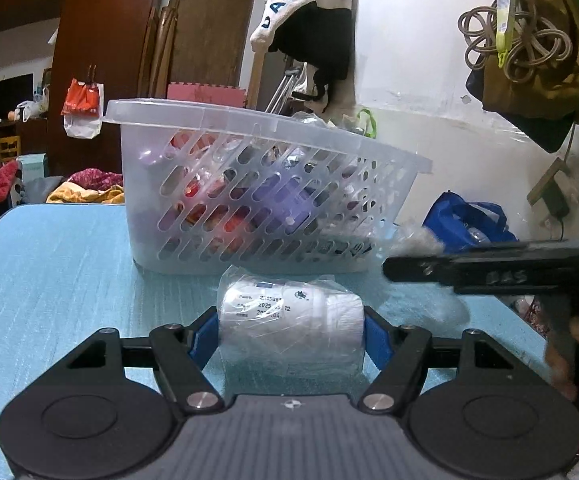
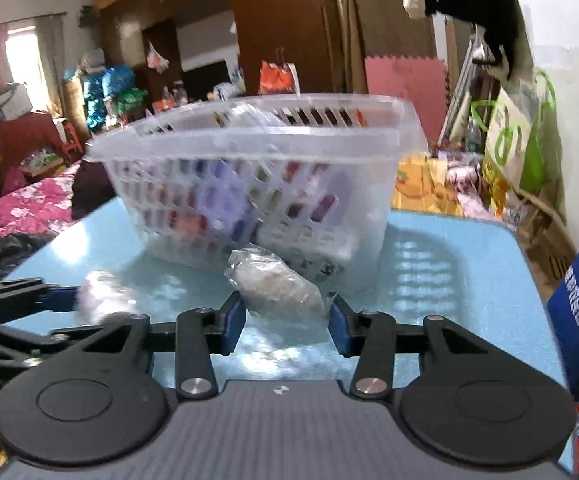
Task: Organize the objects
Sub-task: 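Grasp white bagged roll with left tool while right tool grasps clear bagged item, then lift both items over the basket and release them inside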
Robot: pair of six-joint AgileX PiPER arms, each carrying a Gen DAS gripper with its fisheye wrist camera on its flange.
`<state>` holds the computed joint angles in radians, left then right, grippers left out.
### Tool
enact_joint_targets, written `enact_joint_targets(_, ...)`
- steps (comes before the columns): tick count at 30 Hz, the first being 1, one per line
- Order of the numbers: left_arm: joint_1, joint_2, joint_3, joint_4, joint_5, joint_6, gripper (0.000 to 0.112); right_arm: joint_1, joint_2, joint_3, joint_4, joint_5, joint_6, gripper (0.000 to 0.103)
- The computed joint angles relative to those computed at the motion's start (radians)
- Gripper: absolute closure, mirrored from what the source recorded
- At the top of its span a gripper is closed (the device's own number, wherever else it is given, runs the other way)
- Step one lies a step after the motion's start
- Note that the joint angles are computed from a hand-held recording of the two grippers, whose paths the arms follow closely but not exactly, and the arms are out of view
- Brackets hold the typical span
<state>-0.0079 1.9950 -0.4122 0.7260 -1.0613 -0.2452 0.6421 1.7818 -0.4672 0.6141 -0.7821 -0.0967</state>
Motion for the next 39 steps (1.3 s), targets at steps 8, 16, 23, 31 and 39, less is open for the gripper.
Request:
enact_joint_targets(8, 0.073, -0.086, 0.021, 0.125, -0.005, -0.105, 0.037, 0.112, -0.101, 0.009, 0.164, -0.093, -0.122, 0.055)
enact_joint_targets(16, 0.072, -0.42, -0.11, 0.286, 0.141, -0.484, 0.037, 0.024, -0.213, -0.173, 0.249, 0.071, -0.386, 0.055)
enact_joint_targets(23, -0.101, -0.39, -0.445, 0.305, 0.492, -0.715, 0.037, -0.133, -0.166, -0.394, 0.336, 0.277, -0.589, 0.055)
enact_joint_targets(31, -0.186, -0.182, -0.695, 0.498, 0.743, -0.96, 0.017, -0.224, -0.009, -0.511, 0.337, 0.351, -0.619, 0.027)
enact_joint_targets(39, -0.139, -0.27, -0.509, 0.039, 0.603, -0.458, 0.009, -0.192, -0.143, -0.331, 0.216, 0.334, -0.529, 0.0)
